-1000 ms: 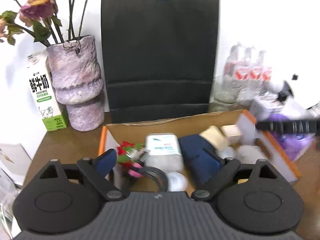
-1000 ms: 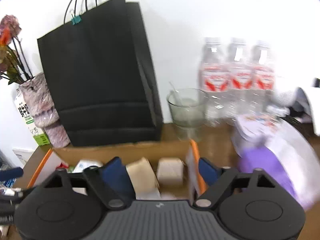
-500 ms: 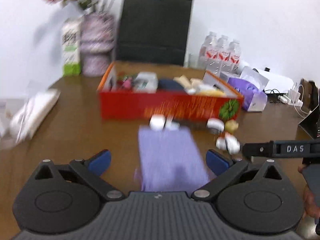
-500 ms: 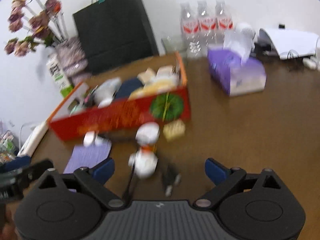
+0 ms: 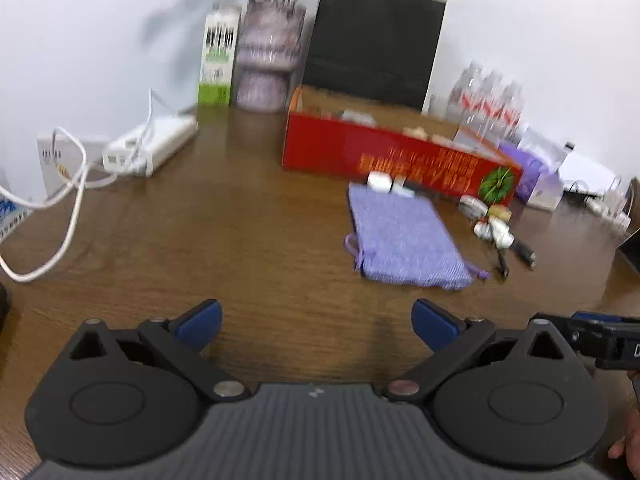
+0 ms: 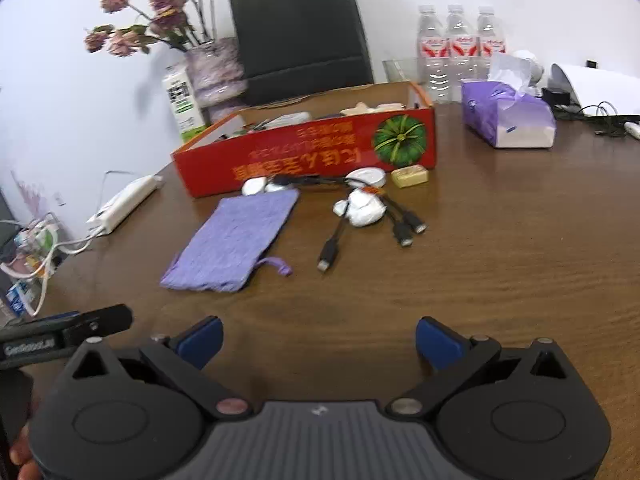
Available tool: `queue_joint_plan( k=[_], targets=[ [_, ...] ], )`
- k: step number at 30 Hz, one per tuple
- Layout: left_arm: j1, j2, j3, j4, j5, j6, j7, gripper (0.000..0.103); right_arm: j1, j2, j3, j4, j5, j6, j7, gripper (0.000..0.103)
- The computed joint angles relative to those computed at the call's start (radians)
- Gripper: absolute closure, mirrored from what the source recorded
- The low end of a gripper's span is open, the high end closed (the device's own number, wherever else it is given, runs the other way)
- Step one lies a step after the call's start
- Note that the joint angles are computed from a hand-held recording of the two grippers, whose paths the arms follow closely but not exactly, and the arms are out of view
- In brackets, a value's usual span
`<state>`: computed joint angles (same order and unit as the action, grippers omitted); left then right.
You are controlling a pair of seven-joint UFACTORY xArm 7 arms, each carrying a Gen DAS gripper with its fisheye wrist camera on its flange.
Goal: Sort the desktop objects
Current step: 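Withdraw both tools back over the table, then grasp the white crumpled tissue with the right tool while the left tool grasps the purple cloth pouch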
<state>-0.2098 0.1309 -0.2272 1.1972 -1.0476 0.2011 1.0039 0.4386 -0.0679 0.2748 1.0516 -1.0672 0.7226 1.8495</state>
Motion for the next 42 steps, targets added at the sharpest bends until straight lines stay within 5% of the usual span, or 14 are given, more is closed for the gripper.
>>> queue_joint_plan(
  k=[2,5,12,17,19,22,25,28,31,33,35,37,38,42],
  targets=[
    [-0.062,-0.006,0.064,-0.001,-0.056,0.004,0.049,0.0,-0.003,-0.014,0.002,-0.02,-0.046,-0.021,0.05,0.0],
    [-0.006,-0.016,-0.011,-0.02,-0.031,-0.034,0.059,0.0,-0.011,-0.033,0.008,-0.043,-0.099,-0.036,0.12,0.0],
    [-0.017,-0.004,0.001,-0.013,0.093,-0.003,-0.015,0.0,-0.011,-0.015,0.017,-0.026,-0.076,0.006,0.135,0.0],
    [-0.016,0.18,0.039,0.288,0.324,0.244,-0.326,0.0,-0.028,0.035,-0.031,0.043,0.019,-0.044,-0.088,0.002],
    [-0.027,0.273,0.032,0.43,0.396,0.289,-0.41,0.0,-0.032,0.066,-0.045,0.11,0.022,0.021,-0.177,0.006],
    [-0.09,0.394,0.057,0.616,0.566,0.367,-0.551,0.0,-0.043,0.109,-0.08,0.181,-0.049,0.049,-0.258,0.015],
    [-0.165,0.511,0.081,0.79,0.739,0.447,-0.628,0.001,-0.075,0.192,-0.127,0.276,0.079,0.015,-0.423,0.041],
    [-0.24,0.568,0.133,0.817,0.885,0.347,-0.721,0.0,-0.084,0.281,-0.157,0.362,0.148,0.015,-0.519,0.077],
    [-0.176,0.575,0.041,0.767,0.866,0.226,-0.677,0.002,-0.035,0.299,-0.216,0.367,0.096,0.012,-0.444,0.079],
    [-0.148,0.56,0.012,0.725,0.846,0.169,-0.68,0.022,-0.015,0.289,-0.229,0.345,0.048,0.007,-0.384,0.081],
    [-0.187,0.537,0.074,0.683,0.914,0.118,-0.738,0.053,0.002,0.278,-0.232,0.327,-0.008,0.02,-0.323,0.085],
    [-0.167,0.53,0.047,0.674,0.916,0.116,-0.74,0.066,0.007,0.267,-0.227,0.323,-0.039,0.029,-0.29,0.1],
    [-0.155,0.529,0.034,0.674,0.915,0.122,-0.738,0.082,0.008,0.257,-0.225,0.315,-0.06,0.025,-0.26,0.1],
    [-0.107,0.539,-0.024,0.708,0.869,0.186,-0.72,0.098,-0.006,0.222,-0.21,0.289,-0.129,0.0,-0.18,0.1]
  ],
)
